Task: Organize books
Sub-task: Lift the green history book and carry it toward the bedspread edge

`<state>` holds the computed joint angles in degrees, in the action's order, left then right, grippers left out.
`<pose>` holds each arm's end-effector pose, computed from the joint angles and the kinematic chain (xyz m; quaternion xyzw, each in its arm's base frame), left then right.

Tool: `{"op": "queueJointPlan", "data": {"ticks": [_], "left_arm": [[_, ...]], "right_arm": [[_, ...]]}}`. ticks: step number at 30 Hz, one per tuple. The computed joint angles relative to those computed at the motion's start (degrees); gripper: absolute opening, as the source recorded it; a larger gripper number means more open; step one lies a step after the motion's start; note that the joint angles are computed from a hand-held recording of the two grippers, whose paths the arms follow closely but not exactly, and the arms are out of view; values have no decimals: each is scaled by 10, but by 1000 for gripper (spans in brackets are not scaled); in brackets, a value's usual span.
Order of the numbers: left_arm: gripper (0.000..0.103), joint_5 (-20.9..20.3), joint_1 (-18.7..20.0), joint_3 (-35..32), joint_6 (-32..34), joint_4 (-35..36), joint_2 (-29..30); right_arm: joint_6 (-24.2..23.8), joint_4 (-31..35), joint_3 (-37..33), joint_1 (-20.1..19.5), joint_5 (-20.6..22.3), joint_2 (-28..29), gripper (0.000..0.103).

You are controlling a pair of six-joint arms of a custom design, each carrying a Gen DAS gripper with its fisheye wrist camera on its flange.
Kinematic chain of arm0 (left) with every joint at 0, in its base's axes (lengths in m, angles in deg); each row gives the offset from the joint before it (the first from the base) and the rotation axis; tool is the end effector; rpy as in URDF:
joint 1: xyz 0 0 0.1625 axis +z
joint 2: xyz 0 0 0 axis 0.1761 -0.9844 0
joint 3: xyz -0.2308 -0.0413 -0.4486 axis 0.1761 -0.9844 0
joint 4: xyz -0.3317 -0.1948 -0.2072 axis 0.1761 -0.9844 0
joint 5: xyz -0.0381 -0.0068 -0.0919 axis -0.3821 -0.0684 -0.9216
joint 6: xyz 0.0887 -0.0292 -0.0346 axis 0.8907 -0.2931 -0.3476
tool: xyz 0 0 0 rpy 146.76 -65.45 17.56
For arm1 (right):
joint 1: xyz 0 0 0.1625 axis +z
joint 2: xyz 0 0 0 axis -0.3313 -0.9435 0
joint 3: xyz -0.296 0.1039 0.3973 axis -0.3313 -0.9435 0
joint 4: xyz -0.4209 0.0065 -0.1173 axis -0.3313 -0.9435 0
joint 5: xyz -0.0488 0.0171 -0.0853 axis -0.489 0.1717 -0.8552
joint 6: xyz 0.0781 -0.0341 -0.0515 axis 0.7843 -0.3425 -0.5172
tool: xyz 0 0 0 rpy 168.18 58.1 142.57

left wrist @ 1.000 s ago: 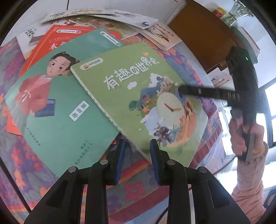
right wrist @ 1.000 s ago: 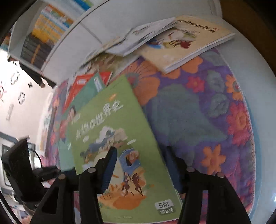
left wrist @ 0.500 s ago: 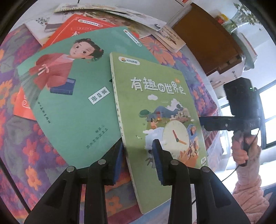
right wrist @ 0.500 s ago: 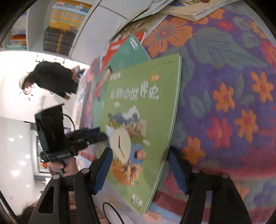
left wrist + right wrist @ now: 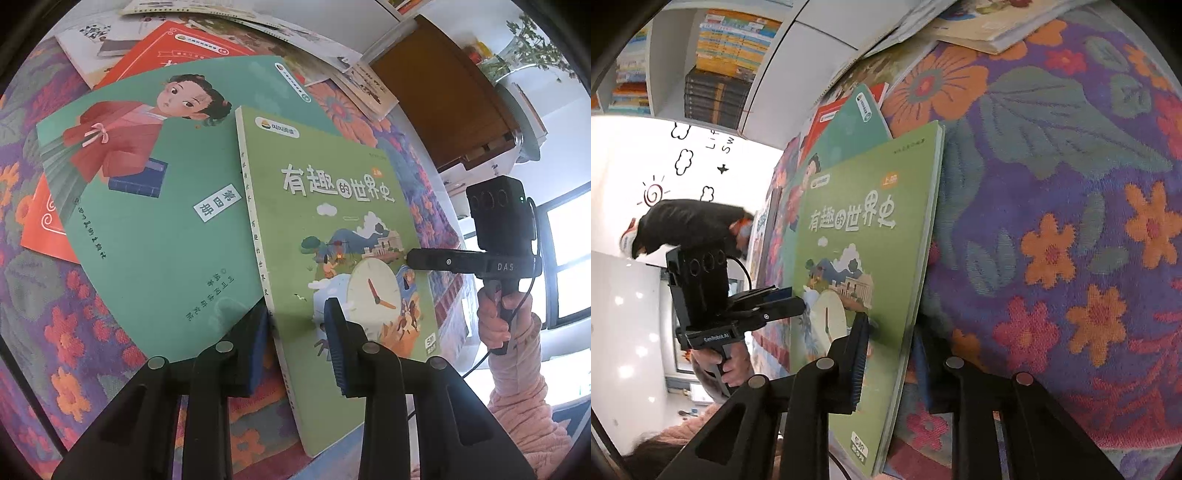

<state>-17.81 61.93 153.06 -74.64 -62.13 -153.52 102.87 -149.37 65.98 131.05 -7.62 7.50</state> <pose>0.0044 -0.4683 0.3582 0.2596 0.9620 0.0357 0.0772 0.2981 -0.4071 0.0337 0.0106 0.9882 -0.1506 0.0238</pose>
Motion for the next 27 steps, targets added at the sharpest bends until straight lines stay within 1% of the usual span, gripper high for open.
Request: {"op": "queueJointPlan", "data": {"ticks": [2, 3, 6, 8, 9, 10, 12, 13, 15, 18, 20, 21, 23, 25, 27], "left_arm": [[30, 0, 1, -9, 1, -7, 16], [30, 0, 0, -14, 0, 2, 9], [30, 3, -2, 8, 1, -29, 18], [30, -1, 0, 5, 1, -27, 19], [30, -3, 2, -6, 1, -9, 5], [30, -3, 2, -3, 1, -15, 12], [30, -5, 1, -26, 1, 28, -7], [30, -6, 2, -29, 2, 32, -6], [30, -11, 5, -36, 3, 38, -7], [28, -19, 12, -38, 0, 29, -9], [27, -24, 16, -33, -9, 14, -13], [27, -23, 15, -31, -13, 10, -15], [26, -16, 9, -32, -13, 18, -16], [25, -4, 3, -34, -16, 27, -19], [25, 4, -1, -35, -17, 31, -22]], "right_arm": [[3, 6, -7, 7, -12, 3, 21], [3, 9, -8, 8, -14, 2, 21], [4, 2, -5, 5, -7, 3, 21], [4, -1, -6, 5, -6, 5, 21], [4, -4, -6, 5, -6, 6, 21], [4, -4, -6, 5, -6, 6, 21], [7, -6, -6, 5, -6, 7, 21], [7, -6, -6, 5, -7, 7, 21], [8, -5, -7, 7, -10, 7, 21], [14, -13, -6, 13, -20, 10, 21], [38, -18, -6, 18, -29, 12, 22], [54, -9, -9, 24, -39, 10, 24], [82, 36, -26, 45, -70, 5, 27], [94, 79, -41, 62, -96, 0, 28], [104, 90, -45, 72, -103, 0, 28]]}}
